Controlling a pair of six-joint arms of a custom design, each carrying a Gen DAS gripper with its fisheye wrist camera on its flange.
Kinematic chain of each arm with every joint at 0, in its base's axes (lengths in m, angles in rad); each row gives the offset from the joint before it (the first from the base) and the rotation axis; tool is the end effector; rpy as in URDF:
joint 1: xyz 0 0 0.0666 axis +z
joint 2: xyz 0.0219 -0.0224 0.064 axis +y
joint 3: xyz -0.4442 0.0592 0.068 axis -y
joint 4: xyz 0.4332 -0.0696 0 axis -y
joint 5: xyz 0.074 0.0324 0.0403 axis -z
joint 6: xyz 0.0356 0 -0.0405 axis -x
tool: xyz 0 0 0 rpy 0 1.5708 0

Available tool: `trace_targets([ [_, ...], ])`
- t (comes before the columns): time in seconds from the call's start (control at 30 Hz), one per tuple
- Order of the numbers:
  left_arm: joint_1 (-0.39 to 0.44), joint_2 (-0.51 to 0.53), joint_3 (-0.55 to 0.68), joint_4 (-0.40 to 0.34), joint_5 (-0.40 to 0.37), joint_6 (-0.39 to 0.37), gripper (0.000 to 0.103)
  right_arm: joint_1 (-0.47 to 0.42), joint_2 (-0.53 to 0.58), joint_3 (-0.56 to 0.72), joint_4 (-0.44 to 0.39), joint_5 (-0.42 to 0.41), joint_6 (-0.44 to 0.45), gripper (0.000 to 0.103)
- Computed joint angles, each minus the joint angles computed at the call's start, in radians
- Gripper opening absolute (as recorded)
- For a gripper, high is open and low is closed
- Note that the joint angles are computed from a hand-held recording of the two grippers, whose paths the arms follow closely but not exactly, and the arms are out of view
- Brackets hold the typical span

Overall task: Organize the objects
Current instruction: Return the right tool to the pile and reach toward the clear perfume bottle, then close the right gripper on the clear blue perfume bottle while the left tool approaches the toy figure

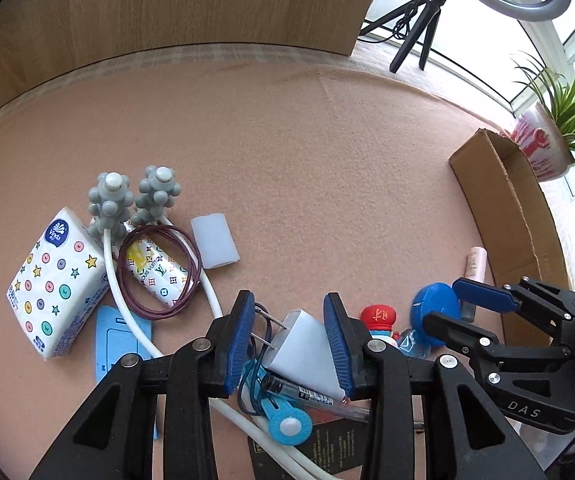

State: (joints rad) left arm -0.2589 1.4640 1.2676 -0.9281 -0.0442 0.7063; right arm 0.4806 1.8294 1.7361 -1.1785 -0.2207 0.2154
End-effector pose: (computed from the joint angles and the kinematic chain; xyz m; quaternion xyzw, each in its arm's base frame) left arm 0.4973 -0.1305 0.3961 -0.2211 0.9496 -0.0836 0.2060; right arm 0.5857 0.3137 0.3983 -0.3506 0.9183 0.1275 0.1323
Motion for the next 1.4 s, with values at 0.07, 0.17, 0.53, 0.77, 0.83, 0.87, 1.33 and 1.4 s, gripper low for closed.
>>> trace_targets([
  [0.07,-0.005,-0.027,-0.010,-0.007,-0.033,0.006,0.039,-0.001,-0.037,-0.039,0.027,-0.002,-0.004,0.043],
  [0.17,-0.006,-0.069,-0.032,-0.002,-0.042,0.021,0.039,-0.006,-0.079,-0.080,0.060,-0.011,-0.016,0.044],
  [0.53,-0.036,-0.117,-0.059,-0.010,-0.039,0.051,0.039,0.029,-0.096,-0.128,0.000,-0.049,0.002,0.039],
  [0.77,-0.041,-0.138,-0.071,-0.004,-0.036,0.065,0.039,0.052,-0.083,-0.136,-0.062,-0.172,-0.024,0.036],
  [0.83,-0.040,-0.146,-0.078,0.002,-0.031,0.071,0.039,0.073,-0.095,-0.155,-0.033,-0.177,-0.020,0.036],
  [0.87,-0.038,-0.149,-0.080,0.003,-0.029,0.074,0.039,0.082,-0.097,-0.158,-0.030,-0.188,-0.014,0.036],
  [1.33,-0.078,-0.127,-0.069,0.038,0.023,0.057,0.039,0.004,-0.114,-0.129,-0.006,-0.171,-0.063,0.036],
  [1.4,-0.090,-0.116,-0.067,0.054,0.046,0.064,0.039,-0.017,-0.102,-0.116,-0.003,-0.153,-0.104,0.036],
])
